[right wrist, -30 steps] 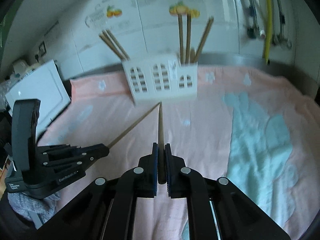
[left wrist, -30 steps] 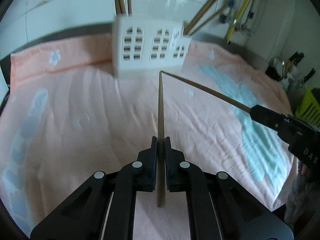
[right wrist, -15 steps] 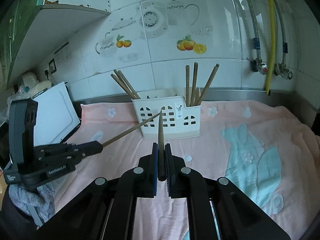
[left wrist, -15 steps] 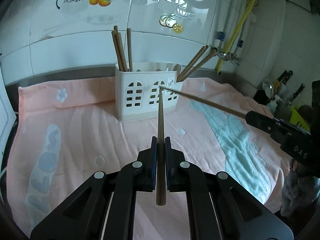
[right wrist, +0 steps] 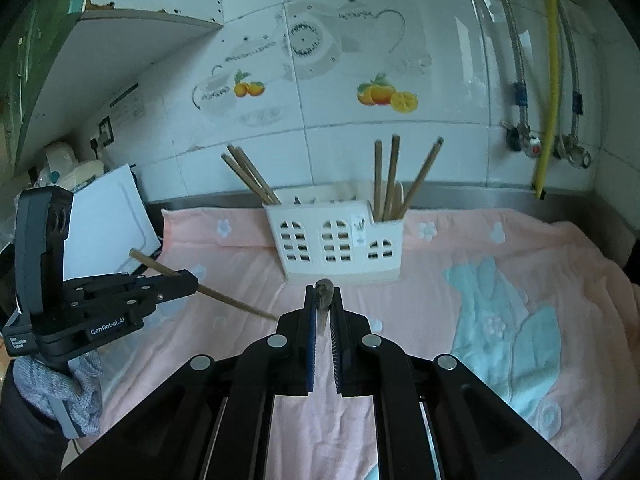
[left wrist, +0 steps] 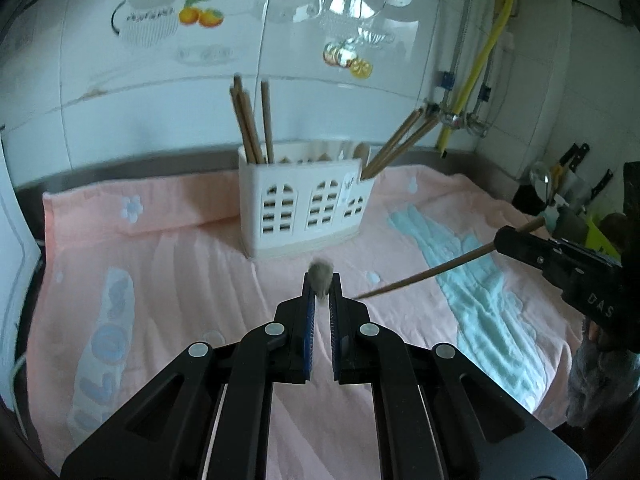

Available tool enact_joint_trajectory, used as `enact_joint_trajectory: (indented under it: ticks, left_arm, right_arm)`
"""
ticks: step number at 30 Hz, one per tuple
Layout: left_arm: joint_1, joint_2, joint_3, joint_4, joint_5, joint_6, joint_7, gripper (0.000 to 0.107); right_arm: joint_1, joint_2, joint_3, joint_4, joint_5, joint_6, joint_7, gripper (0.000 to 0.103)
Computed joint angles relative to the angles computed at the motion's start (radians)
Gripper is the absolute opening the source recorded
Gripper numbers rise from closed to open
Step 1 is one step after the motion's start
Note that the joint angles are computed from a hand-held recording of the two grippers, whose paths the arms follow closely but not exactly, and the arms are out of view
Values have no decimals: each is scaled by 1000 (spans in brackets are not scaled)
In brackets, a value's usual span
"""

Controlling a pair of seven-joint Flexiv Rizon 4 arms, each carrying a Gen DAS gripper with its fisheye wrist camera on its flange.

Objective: Organize utensils
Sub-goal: 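Lift both chopsticks upright and drop them into the white caddy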

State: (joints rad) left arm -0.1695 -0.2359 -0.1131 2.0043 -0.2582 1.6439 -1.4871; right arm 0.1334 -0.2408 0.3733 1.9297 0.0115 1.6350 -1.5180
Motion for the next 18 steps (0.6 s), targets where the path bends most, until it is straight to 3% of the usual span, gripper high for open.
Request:
enact_joint_trajectory:
  ticks: [4, 9, 18]
  left_arm:
    - [-31, -2, 46, -55, 37, -14, -8, 6]
    - [-88, -24, 127, -170, 118, -62, -44, 6]
    - [-97, -85, 166, -392, 200, -111, -82, 6]
  right_arm:
    - [-52, -19, 59, -92, 28, -65, -67, 7]
    - [-45, -44, 53, -239, 83, -182, -155, 7]
    - [61, -80, -83, -448, 82, -308, -176, 7]
